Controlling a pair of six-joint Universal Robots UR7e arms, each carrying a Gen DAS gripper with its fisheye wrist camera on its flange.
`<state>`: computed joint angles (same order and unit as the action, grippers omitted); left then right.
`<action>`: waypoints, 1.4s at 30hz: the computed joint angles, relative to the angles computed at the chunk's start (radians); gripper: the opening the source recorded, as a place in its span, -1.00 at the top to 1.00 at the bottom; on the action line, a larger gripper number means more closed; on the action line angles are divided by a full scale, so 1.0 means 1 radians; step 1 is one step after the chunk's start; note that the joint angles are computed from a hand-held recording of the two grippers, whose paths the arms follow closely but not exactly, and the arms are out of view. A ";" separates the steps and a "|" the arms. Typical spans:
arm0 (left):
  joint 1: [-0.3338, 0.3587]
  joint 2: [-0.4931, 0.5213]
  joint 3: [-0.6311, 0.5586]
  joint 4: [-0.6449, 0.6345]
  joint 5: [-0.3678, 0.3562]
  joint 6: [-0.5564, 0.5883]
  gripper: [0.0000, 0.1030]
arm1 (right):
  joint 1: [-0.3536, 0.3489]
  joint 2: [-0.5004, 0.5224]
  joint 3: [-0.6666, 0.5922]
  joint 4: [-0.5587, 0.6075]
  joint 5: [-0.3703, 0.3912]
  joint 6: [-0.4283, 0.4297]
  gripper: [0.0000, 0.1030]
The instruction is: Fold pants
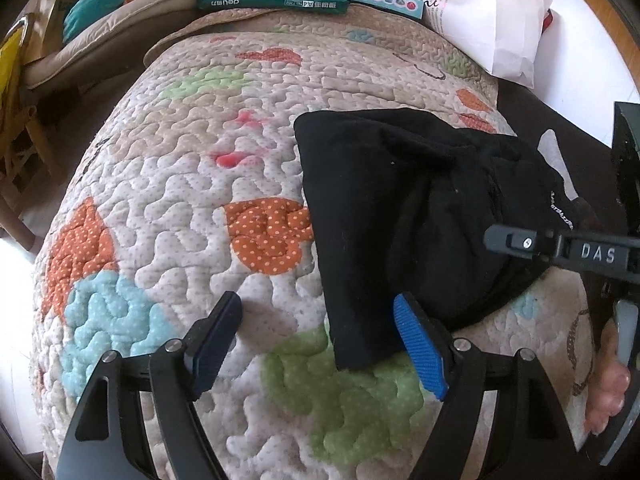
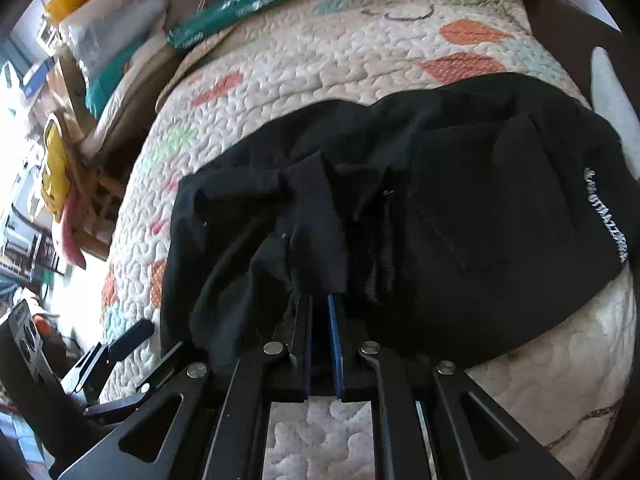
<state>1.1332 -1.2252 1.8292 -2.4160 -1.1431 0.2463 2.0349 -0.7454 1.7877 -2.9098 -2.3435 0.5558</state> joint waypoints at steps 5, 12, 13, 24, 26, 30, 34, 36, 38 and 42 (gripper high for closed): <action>-0.002 -0.064 0.010 0.012 0.009 0.007 -0.51 | 0.048 -0.035 0.088 -0.142 -0.108 0.039 0.76; -0.078 -0.059 -0.077 0.099 0.012 -0.041 -0.51 | 0.029 -0.151 0.297 -0.383 -0.194 0.307 0.39; -0.095 -0.048 -0.094 0.113 0.011 -0.032 -0.51 | 0.023 -0.158 0.316 -0.429 -0.194 0.317 0.24; -0.250 0.277 -0.351 0.192 -0.060 0.059 -0.51 | -0.056 -0.156 0.400 -0.717 -0.199 0.328 0.03; -0.260 0.351 -0.404 0.226 -0.092 0.066 -0.51 | -0.074 -0.143 0.366 -0.667 -0.212 0.319 0.02; -0.262 0.484 -0.500 0.275 -0.166 0.056 -0.51 | -0.094 -0.115 0.347 -0.751 -0.233 0.252 0.00; -0.268 0.591 -0.574 0.312 -0.196 0.058 -0.51 | -0.120 -0.094 0.339 -0.864 -0.222 0.177 -0.11; -0.273 0.625 -0.600 0.332 -0.201 0.072 -0.51 | -0.134 -0.085 0.335 -0.912 -0.209 0.140 -0.11; -0.281 0.660 -0.623 0.357 -0.195 0.100 -0.51 | -0.143 -0.082 0.334 -0.946 -0.190 0.112 -0.15; -0.296 0.714 -0.654 0.422 -0.164 0.115 -0.51 | -0.153 -0.083 0.334 -0.963 -0.171 0.104 -0.15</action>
<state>0.8368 -0.5111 1.1756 -1.9935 -1.3072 0.3617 1.8817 -0.8281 2.1219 -3.8725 -2.5143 0.6599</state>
